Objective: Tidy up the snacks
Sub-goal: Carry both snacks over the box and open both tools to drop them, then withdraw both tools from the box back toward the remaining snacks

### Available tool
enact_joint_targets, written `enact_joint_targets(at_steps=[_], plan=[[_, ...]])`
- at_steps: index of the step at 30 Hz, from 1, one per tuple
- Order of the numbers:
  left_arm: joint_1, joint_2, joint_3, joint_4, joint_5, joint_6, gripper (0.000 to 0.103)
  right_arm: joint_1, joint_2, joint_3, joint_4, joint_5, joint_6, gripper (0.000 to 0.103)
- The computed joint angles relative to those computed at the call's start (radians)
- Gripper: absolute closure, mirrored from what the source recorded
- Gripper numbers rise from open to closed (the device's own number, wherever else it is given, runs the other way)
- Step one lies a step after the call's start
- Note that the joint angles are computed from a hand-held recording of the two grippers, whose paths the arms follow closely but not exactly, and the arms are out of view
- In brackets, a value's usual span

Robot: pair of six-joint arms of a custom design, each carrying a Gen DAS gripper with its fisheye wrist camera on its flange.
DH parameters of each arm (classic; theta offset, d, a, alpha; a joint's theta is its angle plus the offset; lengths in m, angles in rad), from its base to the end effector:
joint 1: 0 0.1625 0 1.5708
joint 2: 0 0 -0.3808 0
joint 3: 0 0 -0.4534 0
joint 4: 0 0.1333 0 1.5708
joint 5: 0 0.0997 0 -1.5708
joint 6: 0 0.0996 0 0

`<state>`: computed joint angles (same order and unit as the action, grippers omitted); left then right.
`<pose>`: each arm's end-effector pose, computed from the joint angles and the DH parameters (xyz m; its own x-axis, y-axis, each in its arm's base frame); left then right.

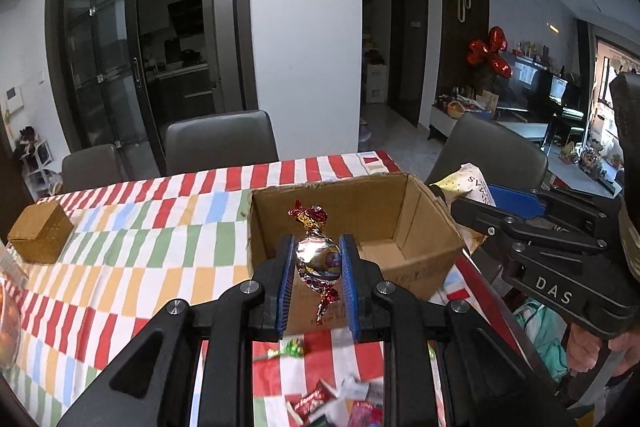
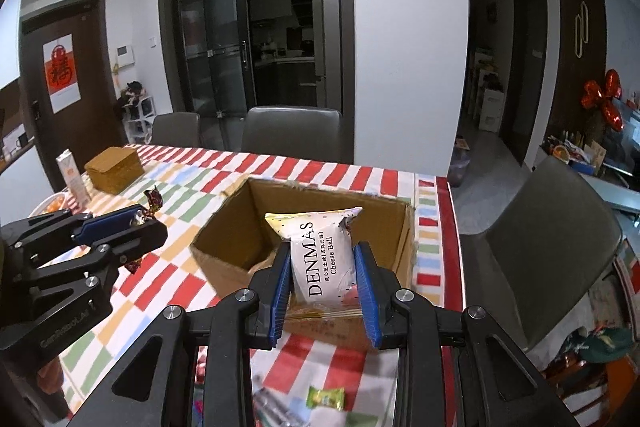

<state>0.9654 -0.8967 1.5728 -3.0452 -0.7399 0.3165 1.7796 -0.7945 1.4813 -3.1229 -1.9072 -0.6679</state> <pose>-0.2334 -0.7007 0.2008 -0.6893 0.1299 -0.7127 0.6437 0.5613 -0.5202 0.2545 -0.7164 0.1617 -0.6827 -0.3535 0.6395 -0.7097 0.5291 -0.4651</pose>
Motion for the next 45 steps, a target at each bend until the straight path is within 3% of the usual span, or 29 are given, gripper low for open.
enact_joint_targets(at_steps=[9, 16, 18, 19, 21, 23, 31, 45], plan=[[0.059, 0.106, -0.203, 0.176, -0.047, -0.054, 0.08, -0.005, 0.091, -0.142, 0.058, -0.03, -0.016, 0.071], [0.084, 0.151, -0.298, 0.276, -0.07, -0.094, 0.079, -0.008, 0.151, -0.225, 0.103, -0.066, -0.022, 0.071], [0.08, 0.157, -0.3, 0.255, -0.051, -0.07, 0.062, -0.009, 0.161, -0.241, 0.112, -0.075, -0.018, 0.069], [0.076, 0.158, -0.292, 0.231, -0.034, -0.054, 0.047, -0.008, 0.162, -0.239, 0.104, -0.077, -0.018, 0.066], [0.065, 0.153, -0.263, 0.161, 0.002, -0.006, 0.044, -0.007, 0.162, -0.234, 0.086, -0.094, -0.013, 0.045], [0.055, 0.141, -0.228, 0.112, 0.036, 0.024, 0.043, -0.009, 0.148, -0.206, 0.052, -0.085, -0.015, 0.045], [0.022, 0.045, -0.066, 0.021, 0.031, 0.059, 0.035, -0.011, 0.05, -0.041, -0.031, -0.028, -0.04, 0.045], [-0.053, -0.106, 0.189, -0.087, 0.059, 0.055, 0.032, 0.005, -0.085, 0.185, -0.152, 0.043, -0.091, 0.045]])
